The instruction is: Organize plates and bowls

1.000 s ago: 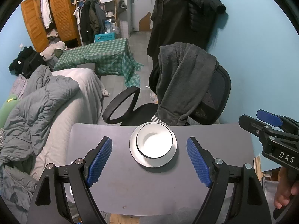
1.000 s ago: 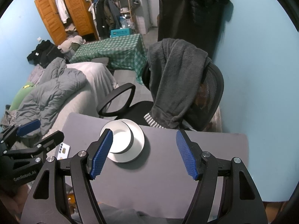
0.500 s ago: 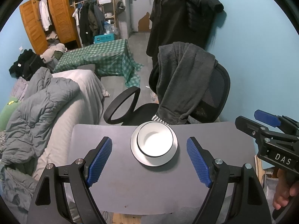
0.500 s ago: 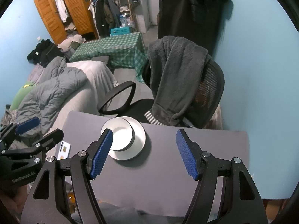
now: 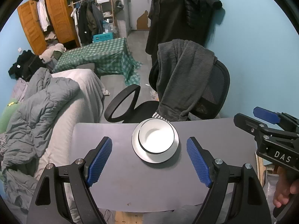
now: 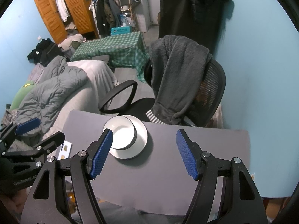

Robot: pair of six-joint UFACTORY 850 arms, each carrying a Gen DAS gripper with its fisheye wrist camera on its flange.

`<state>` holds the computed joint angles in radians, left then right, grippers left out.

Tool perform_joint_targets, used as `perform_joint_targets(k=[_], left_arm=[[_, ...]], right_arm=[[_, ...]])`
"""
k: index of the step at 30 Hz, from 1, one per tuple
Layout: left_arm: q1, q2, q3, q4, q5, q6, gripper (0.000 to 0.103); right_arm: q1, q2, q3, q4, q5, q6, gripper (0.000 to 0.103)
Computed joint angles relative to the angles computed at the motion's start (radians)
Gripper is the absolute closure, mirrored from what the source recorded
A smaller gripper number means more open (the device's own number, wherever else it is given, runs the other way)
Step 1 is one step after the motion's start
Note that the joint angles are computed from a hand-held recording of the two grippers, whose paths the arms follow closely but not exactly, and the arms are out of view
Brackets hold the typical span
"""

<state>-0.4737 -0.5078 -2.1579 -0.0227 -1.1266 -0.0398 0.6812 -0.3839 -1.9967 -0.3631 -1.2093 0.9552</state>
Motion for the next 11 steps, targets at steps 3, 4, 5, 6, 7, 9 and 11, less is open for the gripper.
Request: perform_joint_targets(k=[3,4,5,6,7,9,11], left_arm=[[0.002,-0.002,-0.002,-0.001,0.004,0.001,0.02],[0.003,-0.001,0.0,0.0,0.005,0.003,0.02],[0.003,-0.001,-0.001,0.001,0.003,0.004,0.02],[0.004,0.0,0.002,0.003,0.004,0.006,0.02],[0.005,0.003,0.007,0.005,0.008,0.007,0.02],[0.006,0.005,0.011,0.006,0.009,0.009,0.02],[0.007,0.005,0.009,0.008,0.006,0.011,0.02]], right_arm=[[0.0,-0.001,-0.001,0.002,-0.001,0.0,0.034],[0.004,0.0,-0.001,0.002,-0.002,0.003,0.034],[0.01,0.0,0.001,0.0,-0.002,0.007,0.034],[0.016,-0.001,-0.001,-0.002,-0.007,0.011,0.034],[0.023,-0.002,-0.001,-0.004,-0.008,0.015,0.034],[0.035,-0.003,-0.001,-0.005,-0.01,0.025,0.034],[0.035,-0.004,0.0,-0.005,-0.009,0.025,0.034]])
